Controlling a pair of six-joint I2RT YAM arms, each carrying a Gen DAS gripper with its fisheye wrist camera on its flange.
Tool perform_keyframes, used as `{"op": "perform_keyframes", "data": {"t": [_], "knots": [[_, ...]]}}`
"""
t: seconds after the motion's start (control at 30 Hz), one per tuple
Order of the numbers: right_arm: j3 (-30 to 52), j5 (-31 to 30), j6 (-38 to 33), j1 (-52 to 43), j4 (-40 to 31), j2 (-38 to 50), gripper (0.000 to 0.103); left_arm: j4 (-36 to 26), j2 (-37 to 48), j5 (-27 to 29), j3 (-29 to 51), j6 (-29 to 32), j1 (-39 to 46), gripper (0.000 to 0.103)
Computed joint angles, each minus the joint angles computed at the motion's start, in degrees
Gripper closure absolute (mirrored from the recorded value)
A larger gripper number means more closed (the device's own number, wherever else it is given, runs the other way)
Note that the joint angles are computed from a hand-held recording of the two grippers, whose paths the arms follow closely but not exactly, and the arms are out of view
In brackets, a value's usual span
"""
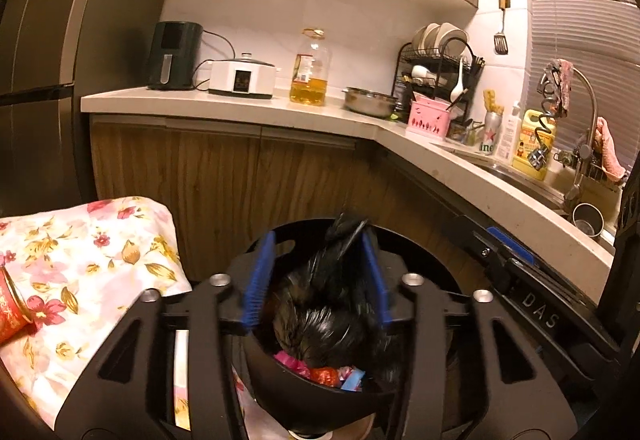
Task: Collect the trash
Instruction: 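Open both tools to drop the bag and glove into the bin, then move both tools back over the table of trash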
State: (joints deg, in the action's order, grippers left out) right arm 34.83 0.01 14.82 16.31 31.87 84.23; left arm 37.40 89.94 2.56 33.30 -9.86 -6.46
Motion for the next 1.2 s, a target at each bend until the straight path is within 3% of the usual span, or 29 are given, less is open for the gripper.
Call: {"op": "perform_keyframes", "data": {"t": [0.1, 0.3, 0.57, 0.83, 1.2], "knots": [[-0.3, 0.6, -0.2, 0.4, 0.0, -0.2, 0.048, 0.3, -0.7, -0.5, -0.8, -0.3, 0.3, 0.041], [-0.4, 1.0, -0.5, 0.7, -0.6, -1.0, 0.045, -0.5, -2.6, -0.9, -2.0, -0.4, 1.2, 0.035], [-2.2, 3.0, -1.3, 2.6, -1.0, -4.0, 0.033, -2.8, -8.5, -5.3, -5.9, 0.1, 1.6, 0.026], [-4.9, 5.5, -0.9, 6.7, -1.9, -7.5, 0.022, -7.7, -18.2, -8.8, -11.3, -0.1, 4.1, 0.020], [-8.2, 11.3, 0.1, 14.7, -4.8, -14.0, 0.022, -16.9, -35.8, -7.4, -18.3, 0.5, 10.8, 0.015]]}}
